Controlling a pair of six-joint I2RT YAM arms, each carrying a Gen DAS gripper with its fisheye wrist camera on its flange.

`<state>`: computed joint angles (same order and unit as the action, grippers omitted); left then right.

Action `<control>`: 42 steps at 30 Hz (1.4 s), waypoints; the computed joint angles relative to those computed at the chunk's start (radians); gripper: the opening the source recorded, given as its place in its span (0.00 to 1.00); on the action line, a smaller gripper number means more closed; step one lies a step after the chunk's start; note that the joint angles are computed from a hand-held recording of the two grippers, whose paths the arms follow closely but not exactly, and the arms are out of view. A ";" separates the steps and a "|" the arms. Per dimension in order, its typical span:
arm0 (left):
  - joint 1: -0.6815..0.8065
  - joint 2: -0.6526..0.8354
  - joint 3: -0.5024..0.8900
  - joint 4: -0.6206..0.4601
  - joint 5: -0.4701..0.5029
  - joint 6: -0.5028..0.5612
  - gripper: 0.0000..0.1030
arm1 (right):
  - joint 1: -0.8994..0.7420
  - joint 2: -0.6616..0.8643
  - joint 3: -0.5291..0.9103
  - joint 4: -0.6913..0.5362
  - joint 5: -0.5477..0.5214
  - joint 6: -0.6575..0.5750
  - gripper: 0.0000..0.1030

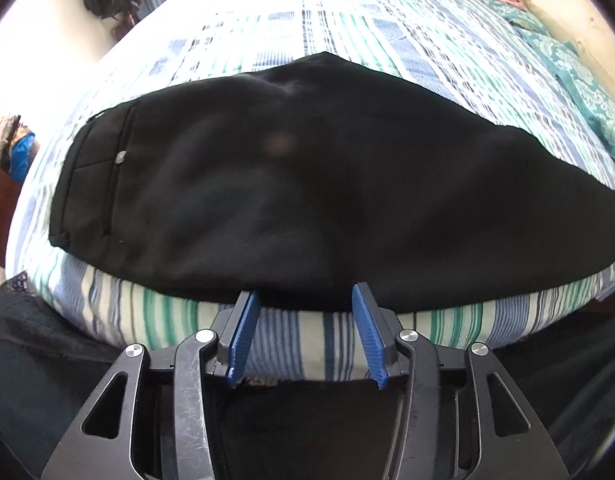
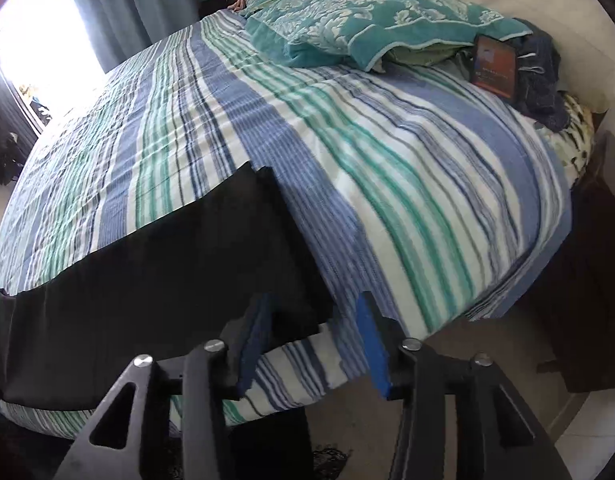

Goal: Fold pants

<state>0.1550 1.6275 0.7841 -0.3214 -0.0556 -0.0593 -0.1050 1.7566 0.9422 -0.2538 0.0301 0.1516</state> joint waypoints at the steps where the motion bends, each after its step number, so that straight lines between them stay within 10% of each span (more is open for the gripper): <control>1: 0.009 -0.034 -0.017 -0.005 -0.013 0.011 0.50 | -0.032 -0.032 -0.019 0.012 -0.010 -0.012 0.54; 8: 0.059 -0.126 -0.020 0.023 0.010 -0.027 0.59 | -0.187 0.060 0.130 -0.061 -0.360 -0.134 0.54; 15: 0.028 -0.141 0.016 -0.011 0.020 -0.028 0.59 | -0.076 0.357 0.380 -0.145 -0.338 -0.156 0.55; 23: 0.042 -0.089 0.022 -0.005 0.057 -0.047 0.63 | -0.092 0.387 0.440 -0.271 -0.493 -0.186 0.14; 33: 0.097 -0.048 0.002 0.072 0.137 -0.048 0.63 | 0.060 0.013 -0.068 0.377 -0.910 0.413 0.13; 39: 0.199 -0.063 -0.064 0.139 0.201 -0.009 0.63 | 0.496 0.150 -0.070 0.938 -0.761 0.889 0.13; 42: 0.273 -0.063 -0.084 0.155 0.255 0.009 0.63 | 0.693 0.322 0.136 0.924 -0.624 0.923 0.13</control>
<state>0.4277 1.5648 0.7002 -0.1669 0.1996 -0.0499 0.5876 2.0783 1.0785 0.6701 -0.5940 1.0745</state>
